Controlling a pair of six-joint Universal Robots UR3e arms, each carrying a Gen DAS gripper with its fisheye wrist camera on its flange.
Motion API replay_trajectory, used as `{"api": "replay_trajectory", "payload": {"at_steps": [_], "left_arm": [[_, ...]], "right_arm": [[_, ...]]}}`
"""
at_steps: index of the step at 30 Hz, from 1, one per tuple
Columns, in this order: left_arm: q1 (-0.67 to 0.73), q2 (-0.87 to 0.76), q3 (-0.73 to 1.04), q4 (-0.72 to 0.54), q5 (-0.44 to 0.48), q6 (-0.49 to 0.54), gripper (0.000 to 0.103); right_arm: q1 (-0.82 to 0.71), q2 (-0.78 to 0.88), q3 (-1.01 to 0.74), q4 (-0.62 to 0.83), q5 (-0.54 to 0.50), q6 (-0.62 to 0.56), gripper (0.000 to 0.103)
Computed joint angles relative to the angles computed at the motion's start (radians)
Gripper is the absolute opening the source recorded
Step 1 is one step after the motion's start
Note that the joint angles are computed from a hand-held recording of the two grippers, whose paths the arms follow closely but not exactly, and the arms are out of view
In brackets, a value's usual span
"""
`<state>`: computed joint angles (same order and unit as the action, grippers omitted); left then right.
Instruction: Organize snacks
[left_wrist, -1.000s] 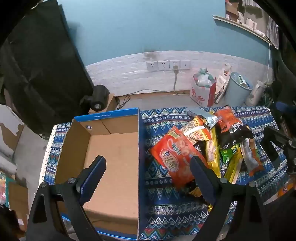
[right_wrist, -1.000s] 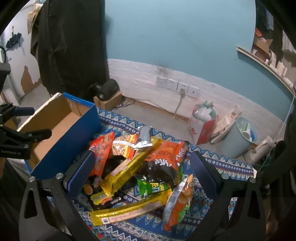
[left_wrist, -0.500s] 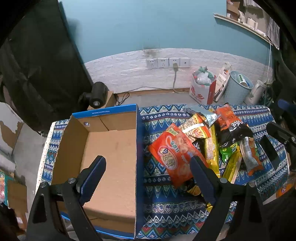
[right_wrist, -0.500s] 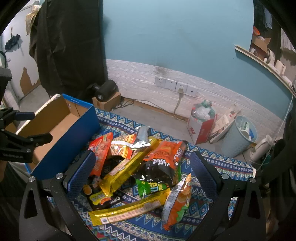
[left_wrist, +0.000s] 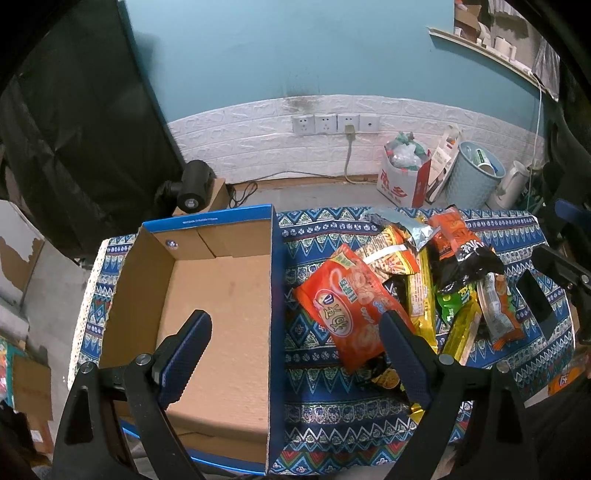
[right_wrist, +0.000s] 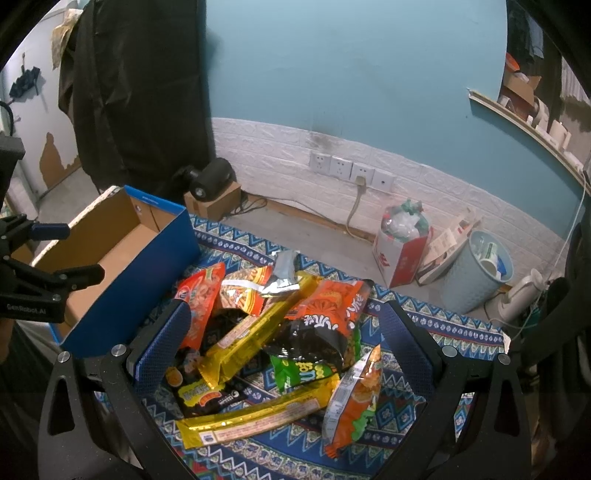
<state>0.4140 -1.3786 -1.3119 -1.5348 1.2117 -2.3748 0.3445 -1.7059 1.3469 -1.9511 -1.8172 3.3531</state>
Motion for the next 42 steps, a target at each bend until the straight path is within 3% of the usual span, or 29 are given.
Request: {"api": "replay_trajectory", "payload": {"at_steps": [42], "left_arm": [[-0.005, 0.025, -0.037, 0.025, 0.004, 0.011, 0.093]], "right_arm": [[-0.003, -0.008, 0.009, 0.008, -0.002, -0.005, 0.100]]}}
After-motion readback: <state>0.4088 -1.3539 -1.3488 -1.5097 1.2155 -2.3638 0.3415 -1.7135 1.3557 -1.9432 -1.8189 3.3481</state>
